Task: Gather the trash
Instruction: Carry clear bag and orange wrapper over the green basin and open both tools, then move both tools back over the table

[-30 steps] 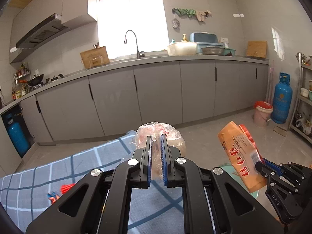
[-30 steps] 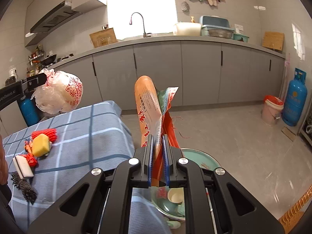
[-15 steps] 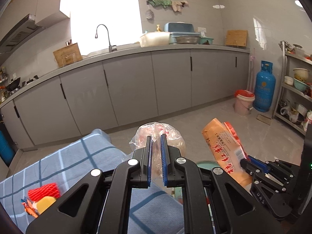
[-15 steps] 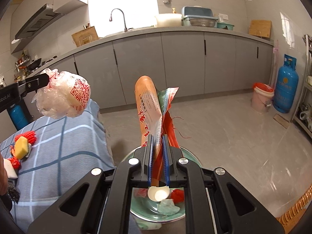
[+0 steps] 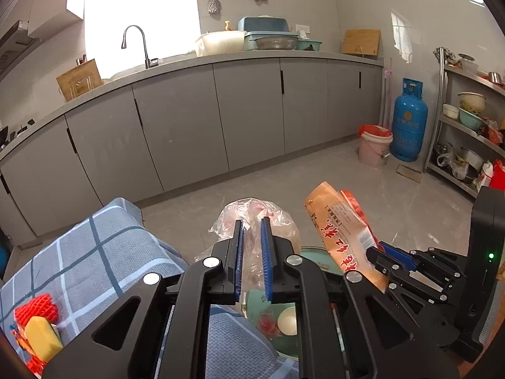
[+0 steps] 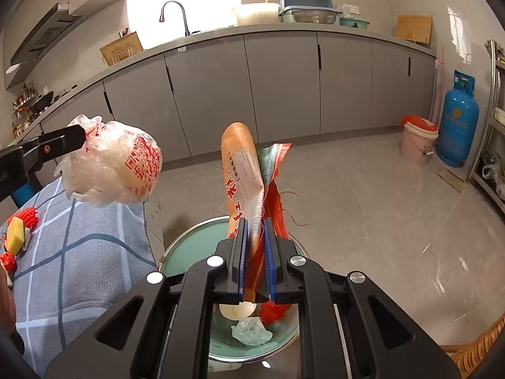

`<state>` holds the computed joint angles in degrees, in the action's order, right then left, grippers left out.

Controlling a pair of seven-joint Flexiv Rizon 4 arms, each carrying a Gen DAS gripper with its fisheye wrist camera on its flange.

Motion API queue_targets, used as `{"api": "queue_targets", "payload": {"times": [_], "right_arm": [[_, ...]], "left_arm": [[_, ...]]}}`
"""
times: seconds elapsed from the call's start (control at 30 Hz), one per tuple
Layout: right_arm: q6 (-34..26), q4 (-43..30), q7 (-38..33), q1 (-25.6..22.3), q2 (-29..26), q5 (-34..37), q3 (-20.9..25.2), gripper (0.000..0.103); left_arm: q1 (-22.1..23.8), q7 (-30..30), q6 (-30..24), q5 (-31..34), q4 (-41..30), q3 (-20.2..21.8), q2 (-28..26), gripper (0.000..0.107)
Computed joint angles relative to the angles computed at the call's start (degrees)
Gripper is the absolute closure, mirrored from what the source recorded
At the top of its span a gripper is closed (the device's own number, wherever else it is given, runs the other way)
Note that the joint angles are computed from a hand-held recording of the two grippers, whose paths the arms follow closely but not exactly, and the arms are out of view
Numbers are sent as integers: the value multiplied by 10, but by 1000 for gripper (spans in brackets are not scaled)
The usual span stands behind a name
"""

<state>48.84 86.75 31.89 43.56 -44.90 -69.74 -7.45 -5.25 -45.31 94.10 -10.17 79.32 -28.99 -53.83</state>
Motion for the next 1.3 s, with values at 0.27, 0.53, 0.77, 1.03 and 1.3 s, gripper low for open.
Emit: {"api": "queue_targets", "payload": {"times": [0.27, 0.53, 0.77, 1.03, 1.3], "right_arm": [[16, 9, 12, -8, -11, 22, 4, 71], [7, 8, 18, 4, -9, 31, 1, 64], [-4, -13, 5, 14, -15, 33, 1, 55], [-11, -43, -17, 28, -23, 39, -2, 50], [-8, -105, -70, 44, -52, 60, -6, 47]], "left_arm": [[-23, -26, 7, -7, -18, 44, -10, 36], [-12, -52, 23, 0, 2, 54, 2, 25], [9, -66, 38, 14, 29, 47, 18, 23], [29, -91, 58, 29, 56, 47, 38, 20], [73, -120, 82, 53, 105, 34, 68, 20]]}}
